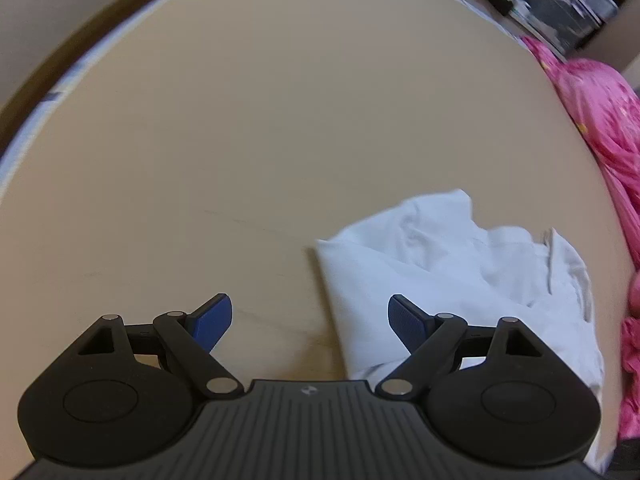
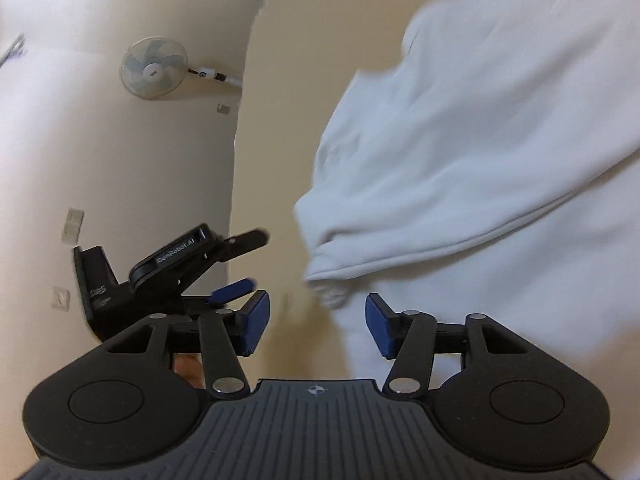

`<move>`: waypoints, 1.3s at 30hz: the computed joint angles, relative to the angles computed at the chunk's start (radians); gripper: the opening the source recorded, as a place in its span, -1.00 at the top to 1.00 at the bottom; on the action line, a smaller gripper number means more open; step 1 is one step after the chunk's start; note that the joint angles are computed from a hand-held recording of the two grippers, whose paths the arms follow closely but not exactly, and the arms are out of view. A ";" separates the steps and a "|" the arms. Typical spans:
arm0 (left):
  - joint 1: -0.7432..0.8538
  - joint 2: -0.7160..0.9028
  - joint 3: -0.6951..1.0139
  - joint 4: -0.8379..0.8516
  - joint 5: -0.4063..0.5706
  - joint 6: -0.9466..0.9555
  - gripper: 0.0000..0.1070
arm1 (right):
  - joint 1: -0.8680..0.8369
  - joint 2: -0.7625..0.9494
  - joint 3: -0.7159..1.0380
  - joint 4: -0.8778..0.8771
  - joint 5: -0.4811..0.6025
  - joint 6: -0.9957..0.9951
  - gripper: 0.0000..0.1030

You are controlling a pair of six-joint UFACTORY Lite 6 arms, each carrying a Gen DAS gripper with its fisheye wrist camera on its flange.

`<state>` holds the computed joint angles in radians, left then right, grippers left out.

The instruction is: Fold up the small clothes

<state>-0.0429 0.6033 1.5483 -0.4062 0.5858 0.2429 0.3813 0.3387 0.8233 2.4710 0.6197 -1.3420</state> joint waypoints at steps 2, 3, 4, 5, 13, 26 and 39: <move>-0.016 0.075 0.085 0.013 0.044 0.003 -0.67 | 0.042 0.100 0.093 0.103 -0.014 0.003 0.01; -0.033 0.122 0.131 0.038 0.057 -0.021 -0.67 | 0.056 0.138 0.125 0.163 -0.014 -0.004 0.05; -0.045 0.162 0.174 0.067 0.082 -0.041 -0.67 | 0.066 0.174 0.166 0.193 -0.040 0.005 0.19; -0.059 0.208 0.227 0.100 0.113 -0.072 -0.67 | 0.071 0.206 0.196 0.204 -0.050 0.015 0.55; -0.112 0.230 0.195 0.248 0.011 -0.180 0.80 | 0.257 0.221 0.249 0.204 -0.254 -0.527 0.94; -0.049 -0.102 -0.203 -0.055 -0.072 0.130 -0.50 | -0.271 -0.565 -0.427 0.186 -0.370 -0.757 0.03; -0.183 -0.249 -0.474 0.562 -0.297 -0.487 -0.25 | -0.519 -0.195 -0.150 0.406 -0.302 -1.347 0.89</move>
